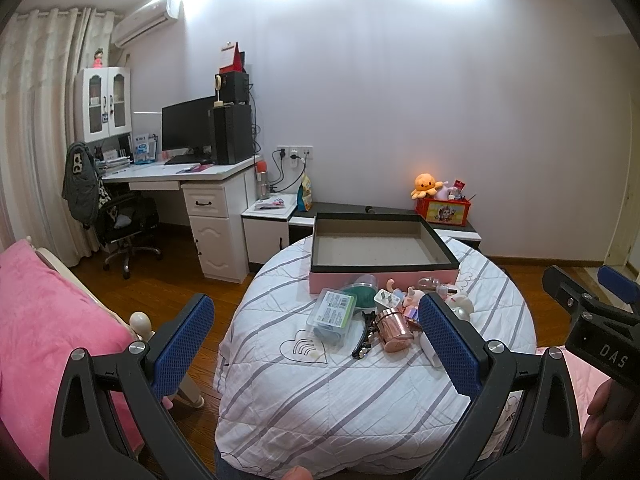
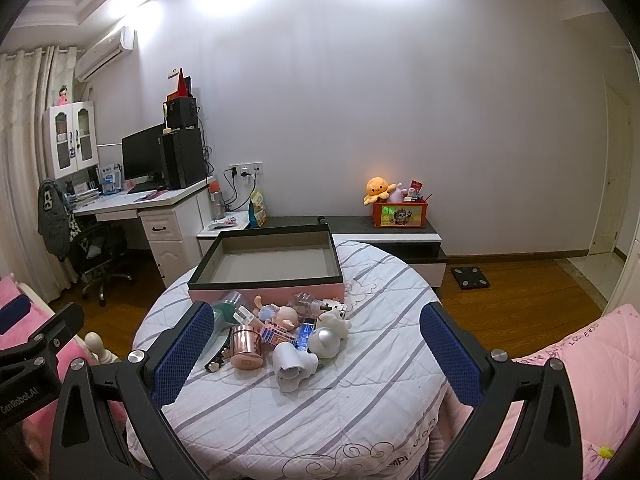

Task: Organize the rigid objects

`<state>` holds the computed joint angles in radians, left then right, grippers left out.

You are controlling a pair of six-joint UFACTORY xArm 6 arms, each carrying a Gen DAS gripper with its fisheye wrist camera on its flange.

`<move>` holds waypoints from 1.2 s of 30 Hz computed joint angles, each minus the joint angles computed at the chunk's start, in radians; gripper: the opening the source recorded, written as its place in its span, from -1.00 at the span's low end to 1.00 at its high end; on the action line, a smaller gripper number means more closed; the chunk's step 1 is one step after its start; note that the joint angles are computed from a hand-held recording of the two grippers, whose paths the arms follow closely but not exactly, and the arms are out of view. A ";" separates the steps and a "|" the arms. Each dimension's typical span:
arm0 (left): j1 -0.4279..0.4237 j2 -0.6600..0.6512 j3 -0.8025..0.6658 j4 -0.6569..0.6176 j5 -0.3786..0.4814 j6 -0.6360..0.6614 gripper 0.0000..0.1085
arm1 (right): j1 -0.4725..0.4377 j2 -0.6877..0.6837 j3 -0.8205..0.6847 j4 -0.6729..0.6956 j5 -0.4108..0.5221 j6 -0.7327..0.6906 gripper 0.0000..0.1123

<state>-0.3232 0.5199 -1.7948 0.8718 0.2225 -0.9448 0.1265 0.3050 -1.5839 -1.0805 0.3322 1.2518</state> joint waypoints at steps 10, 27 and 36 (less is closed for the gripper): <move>0.000 -0.001 0.000 -0.002 0.004 0.000 0.90 | -0.002 0.011 -0.006 -0.003 -0.006 -0.005 0.83; -0.007 0.145 -0.134 -0.234 0.065 0.224 0.90 | -0.012 0.130 -0.075 0.165 -0.031 -0.185 0.83; -0.019 0.364 -0.413 -0.488 0.210 0.465 0.90 | -0.015 0.265 -0.181 0.468 -0.012 -0.481 0.83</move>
<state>-0.3423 0.8842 -2.2075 0.3838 0.4329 -0.4798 0.1114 0.5701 -1.7648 -0.6128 0.3203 0.7709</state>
